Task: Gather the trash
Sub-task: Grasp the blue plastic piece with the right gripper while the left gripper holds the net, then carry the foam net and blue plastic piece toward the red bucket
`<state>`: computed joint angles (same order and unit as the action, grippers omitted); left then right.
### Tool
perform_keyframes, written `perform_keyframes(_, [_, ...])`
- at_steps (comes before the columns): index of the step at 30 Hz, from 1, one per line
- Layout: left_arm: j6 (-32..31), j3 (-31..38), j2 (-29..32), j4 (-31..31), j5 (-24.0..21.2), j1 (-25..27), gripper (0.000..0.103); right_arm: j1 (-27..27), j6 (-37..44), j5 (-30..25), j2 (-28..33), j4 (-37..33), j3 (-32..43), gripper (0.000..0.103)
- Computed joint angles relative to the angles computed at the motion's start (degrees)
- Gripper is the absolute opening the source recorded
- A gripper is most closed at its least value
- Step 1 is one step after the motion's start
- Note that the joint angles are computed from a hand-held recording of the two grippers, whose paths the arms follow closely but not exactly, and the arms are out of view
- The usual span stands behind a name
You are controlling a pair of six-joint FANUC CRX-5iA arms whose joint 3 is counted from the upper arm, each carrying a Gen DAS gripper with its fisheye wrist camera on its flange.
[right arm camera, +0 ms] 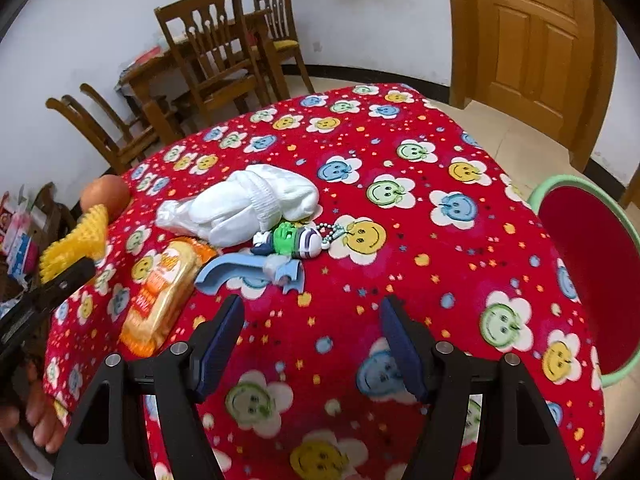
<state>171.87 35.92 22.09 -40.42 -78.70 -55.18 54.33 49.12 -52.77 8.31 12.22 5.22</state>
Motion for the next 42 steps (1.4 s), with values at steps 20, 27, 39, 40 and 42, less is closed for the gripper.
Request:
perform_keyframes(20, [0.0, 0.3, 0.3, 0.3, 0.0, 0.0, 0.017, 0.8, -2.0, 3.2, 2.0, 3.2, -0.4, 0.018])
perform_keyframes(27, [-0.2, 0.3, 0.4, 0.3, 0.3, -0.1, 0.017, 1.1, -1.8, 4.8, -2.0, 1.8, -3.8, 0.013])
perform_keyframes(39, [-0.4, 0.6, 0.7, 0.1, 0.3, -0.2, 0.017, 0.9, -8.5, 7.5, -10.5, 6.3, -12.2, 0.013])
perform_keyframes(40, [-0.6, 0.6, 0.7, 0.3, 0.4, -0.2, 0.017, 0.9, -9.1, 7.7, -11.3, 6.8, -12.9, 0.013])
perform_keyframes(42, [-0.6, 0.4, 0.6, 0.9, 1.1, 0.0, 0.017, 0.8, -10.2, 8.2, -12.6, 7.9, -14.2, 0.013])
